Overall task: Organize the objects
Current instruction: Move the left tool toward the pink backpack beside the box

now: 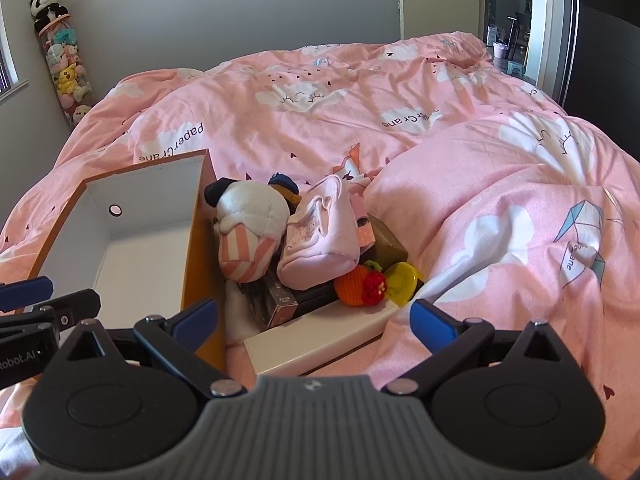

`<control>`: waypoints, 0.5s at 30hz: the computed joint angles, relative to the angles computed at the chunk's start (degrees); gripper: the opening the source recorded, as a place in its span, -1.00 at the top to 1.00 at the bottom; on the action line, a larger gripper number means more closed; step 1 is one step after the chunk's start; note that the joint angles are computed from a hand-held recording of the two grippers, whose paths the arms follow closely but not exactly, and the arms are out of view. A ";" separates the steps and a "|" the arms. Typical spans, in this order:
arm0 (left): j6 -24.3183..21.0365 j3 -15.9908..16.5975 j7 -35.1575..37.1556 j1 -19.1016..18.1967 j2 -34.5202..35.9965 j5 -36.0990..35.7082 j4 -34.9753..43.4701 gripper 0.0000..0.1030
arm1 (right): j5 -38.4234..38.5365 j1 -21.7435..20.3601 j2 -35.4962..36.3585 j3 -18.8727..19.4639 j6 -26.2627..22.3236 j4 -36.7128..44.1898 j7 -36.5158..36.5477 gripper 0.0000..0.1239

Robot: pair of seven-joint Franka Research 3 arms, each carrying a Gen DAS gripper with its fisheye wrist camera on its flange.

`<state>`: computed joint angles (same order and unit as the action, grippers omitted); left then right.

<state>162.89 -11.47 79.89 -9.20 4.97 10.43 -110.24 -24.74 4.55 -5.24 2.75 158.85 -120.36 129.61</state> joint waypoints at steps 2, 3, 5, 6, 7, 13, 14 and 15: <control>0.01 -0.03 0.22 0.05 -0.08 -0.17 -0.13 -0.43 | 0.06 0.01 -0.01 -0.02 0.01 0.00 -0.05 -0.64; -0.01 -0.03 0.32 0.07 -0.12 -0.20 -0.19 -0.43 | 0.06 0.01 -0.01 -0.02 0.01 0.00 -0.05 -0.64; -0.06 -0.02 0.40 0.07 -0.27 -0.19 -0.37 -0.43 | 0.18 0.04 -0.01 -0.02 -0.05 0.01 -0.12 -0.64; -0.10 -0.02 0.47 0.07 -0.31 -0.20 -0.42 -0.43 | 0.18 0.03 -0.01 -0.02 -0.05 0.01 -0.12 -0.64; -0.30 -0.04 0.52 0.03 -0.29 -0.16 -0.28 -0.43 | 0.22 0.05 -0.04 -0.01 -0.12 -0.01 -0.14 -0.64; -0.96 -0.10 0.50 -0.17 -0.12 0.07 0.25 -0.43 | 0.05 0.02 -0.01 0.01 -0.07 0.01 -0.02 -0.64; -1.01 -0.10 0.45 -0.20 -0.07 0.11 0.30 -0.43 | 0.10 0.04 -0.02 0.00 -0.10 0.01 -0.09 -0.64; -1.04 -0.10 0.47 -0.20 -0.08 0.09 0.29 -0.43 | 0.10 0.04 -0.02 0.00 -0.10 0.01 -0.09 -0.64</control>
<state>161.85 -11.57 80.35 -9.40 4.89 10.52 -109.95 -24.65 4.58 -5.27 2.75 158.75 -120.36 129.52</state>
